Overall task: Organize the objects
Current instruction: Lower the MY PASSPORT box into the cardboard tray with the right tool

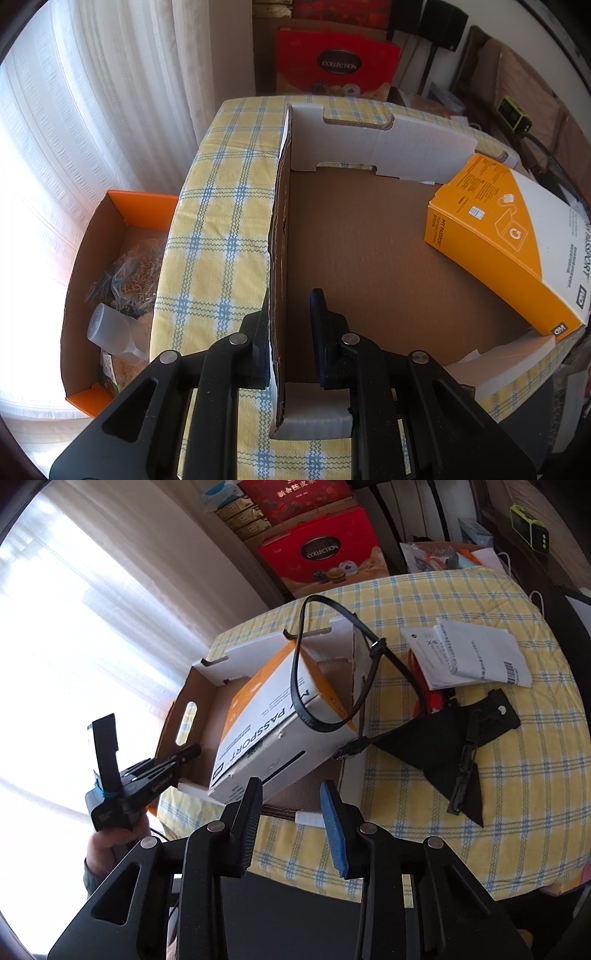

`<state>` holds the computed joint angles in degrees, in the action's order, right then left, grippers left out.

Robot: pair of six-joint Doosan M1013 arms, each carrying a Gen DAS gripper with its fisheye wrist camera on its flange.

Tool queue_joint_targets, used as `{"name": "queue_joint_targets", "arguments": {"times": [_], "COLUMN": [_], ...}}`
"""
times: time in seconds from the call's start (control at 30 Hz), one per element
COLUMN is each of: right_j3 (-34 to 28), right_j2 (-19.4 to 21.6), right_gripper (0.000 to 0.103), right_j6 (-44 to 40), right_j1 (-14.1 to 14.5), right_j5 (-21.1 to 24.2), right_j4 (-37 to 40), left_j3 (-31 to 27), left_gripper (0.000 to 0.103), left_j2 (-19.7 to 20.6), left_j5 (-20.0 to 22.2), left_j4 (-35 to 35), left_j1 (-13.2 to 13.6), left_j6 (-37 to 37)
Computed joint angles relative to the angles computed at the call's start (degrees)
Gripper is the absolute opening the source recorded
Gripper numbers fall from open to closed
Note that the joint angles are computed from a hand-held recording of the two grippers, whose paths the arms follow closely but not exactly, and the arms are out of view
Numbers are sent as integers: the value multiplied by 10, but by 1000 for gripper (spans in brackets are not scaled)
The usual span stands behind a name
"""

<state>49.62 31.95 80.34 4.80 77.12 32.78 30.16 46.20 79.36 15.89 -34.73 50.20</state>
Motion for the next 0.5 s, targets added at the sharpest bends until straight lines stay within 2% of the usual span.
{"name": "queue_joint_targets", "arguments": {"times": [0.2, 0.33, 0.5], "right_j3": [-5, -12, -28], "right_j2": [4, 10, 8], "right_gripper": [30, 28, 28], "right_j6": [-12, -18, -36], "right_j1": [12, 10, 19], "right_j5": [1, 13, -3], "right_j4": [-2, 35, 10], "left_j3": [-7, -9, -8], "left_gripper": [15, 16, 16], "left_j2": [4, 5, 4], "left_j5": [10, 12, 13], "left_j4": [4, 10, 8], "left_j1": [0, -2, -1], "left_j6": [6, 12, 11]}}
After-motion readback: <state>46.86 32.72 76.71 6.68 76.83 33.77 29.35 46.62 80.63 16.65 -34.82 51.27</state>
